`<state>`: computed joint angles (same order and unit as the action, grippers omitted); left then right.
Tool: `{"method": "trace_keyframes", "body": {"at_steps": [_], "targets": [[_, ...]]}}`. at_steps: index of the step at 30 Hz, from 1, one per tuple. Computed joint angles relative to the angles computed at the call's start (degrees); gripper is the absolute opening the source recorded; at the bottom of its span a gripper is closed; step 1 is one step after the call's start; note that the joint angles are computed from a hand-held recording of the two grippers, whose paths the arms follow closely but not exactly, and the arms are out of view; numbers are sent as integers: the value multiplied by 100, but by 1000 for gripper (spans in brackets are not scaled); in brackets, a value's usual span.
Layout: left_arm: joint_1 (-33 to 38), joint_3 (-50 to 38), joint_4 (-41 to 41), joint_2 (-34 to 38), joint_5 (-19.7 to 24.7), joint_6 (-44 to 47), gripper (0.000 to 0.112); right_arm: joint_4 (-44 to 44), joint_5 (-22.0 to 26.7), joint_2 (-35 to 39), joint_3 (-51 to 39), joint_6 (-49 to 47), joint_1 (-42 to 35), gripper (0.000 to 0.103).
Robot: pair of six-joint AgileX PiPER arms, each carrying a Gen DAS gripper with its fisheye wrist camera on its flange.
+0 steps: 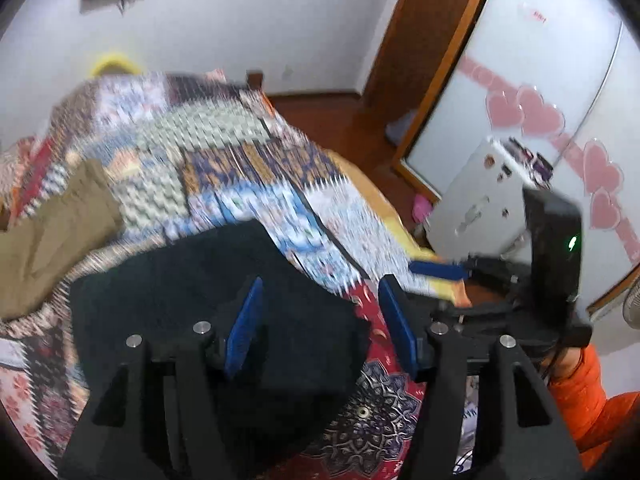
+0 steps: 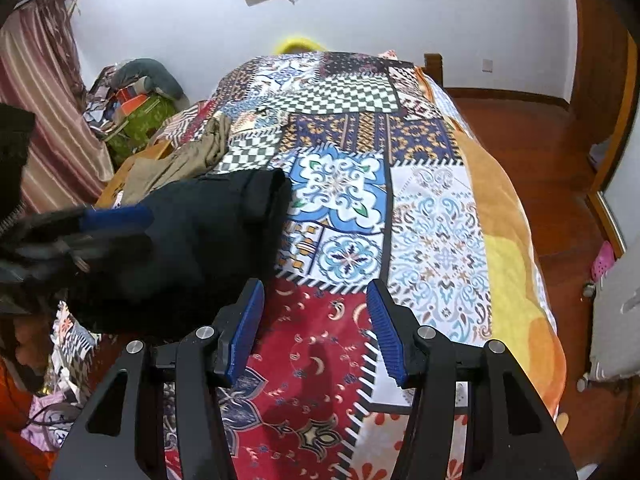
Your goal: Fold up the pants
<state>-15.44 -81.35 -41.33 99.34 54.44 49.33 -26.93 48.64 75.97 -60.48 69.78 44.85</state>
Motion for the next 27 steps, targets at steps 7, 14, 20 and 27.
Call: {"method": "trace_keyframes", "body": {"at_steps": [7,14,20,27], "targets": [[507,-467,568,75,-705,-309,71,-23,-4,212,-226,-35,193,50],[721,-1363,1903,1064,-1102,-1158,71,220,-134,305,-173,-45,240,50],[780,-3046,2989,2564,-583,-1937,71,514,-281,187,61,81,265,50],[667,-5133,4001,4176,322,-2280,71,780,-289,262,88,-1,240,50]]}}
